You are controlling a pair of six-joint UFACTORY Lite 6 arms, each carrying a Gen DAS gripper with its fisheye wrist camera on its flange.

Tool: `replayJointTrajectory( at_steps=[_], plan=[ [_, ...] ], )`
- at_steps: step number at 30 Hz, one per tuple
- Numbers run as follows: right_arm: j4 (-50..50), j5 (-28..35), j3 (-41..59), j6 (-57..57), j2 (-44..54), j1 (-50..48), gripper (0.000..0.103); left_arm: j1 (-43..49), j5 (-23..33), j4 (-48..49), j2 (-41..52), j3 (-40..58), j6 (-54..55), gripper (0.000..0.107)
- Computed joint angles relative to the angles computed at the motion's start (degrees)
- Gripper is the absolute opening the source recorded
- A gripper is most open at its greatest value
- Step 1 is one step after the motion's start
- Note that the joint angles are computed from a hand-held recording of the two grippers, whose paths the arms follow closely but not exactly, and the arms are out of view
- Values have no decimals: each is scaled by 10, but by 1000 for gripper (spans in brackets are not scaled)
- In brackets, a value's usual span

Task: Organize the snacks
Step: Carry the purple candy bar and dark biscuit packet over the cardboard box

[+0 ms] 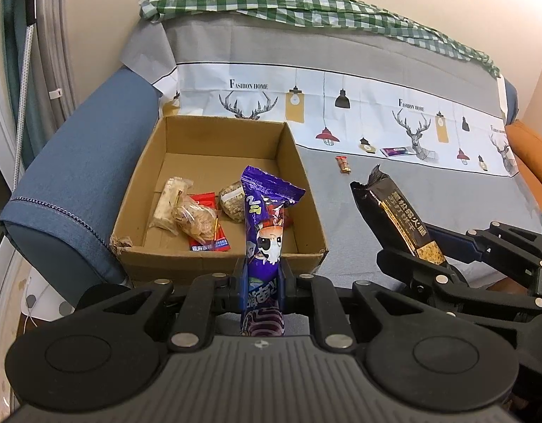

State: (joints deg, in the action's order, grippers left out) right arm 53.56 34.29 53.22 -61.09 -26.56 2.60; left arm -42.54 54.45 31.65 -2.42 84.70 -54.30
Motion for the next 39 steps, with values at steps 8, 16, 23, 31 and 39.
replayJointTrajectory(
  at_steps=[8,16,23,31,39],
  plan=[
    [-7,-7,-1,8,8,10,40,4,-6,-2,0,-5,1,17],
    [-24,-11,11,29,28,17,40,23,-14,-18,11,-1,13,17],
    [-43,-23,31,49,68,33,40,67,-27,-57,29,10,51,17],
    [-60,-53,92,72,157,60,40,140,-38,-84,106,96,119,17],
    [-95,-66,239,110,309,85,40,214,-3,-129,288,327,202,17]
  ],
)
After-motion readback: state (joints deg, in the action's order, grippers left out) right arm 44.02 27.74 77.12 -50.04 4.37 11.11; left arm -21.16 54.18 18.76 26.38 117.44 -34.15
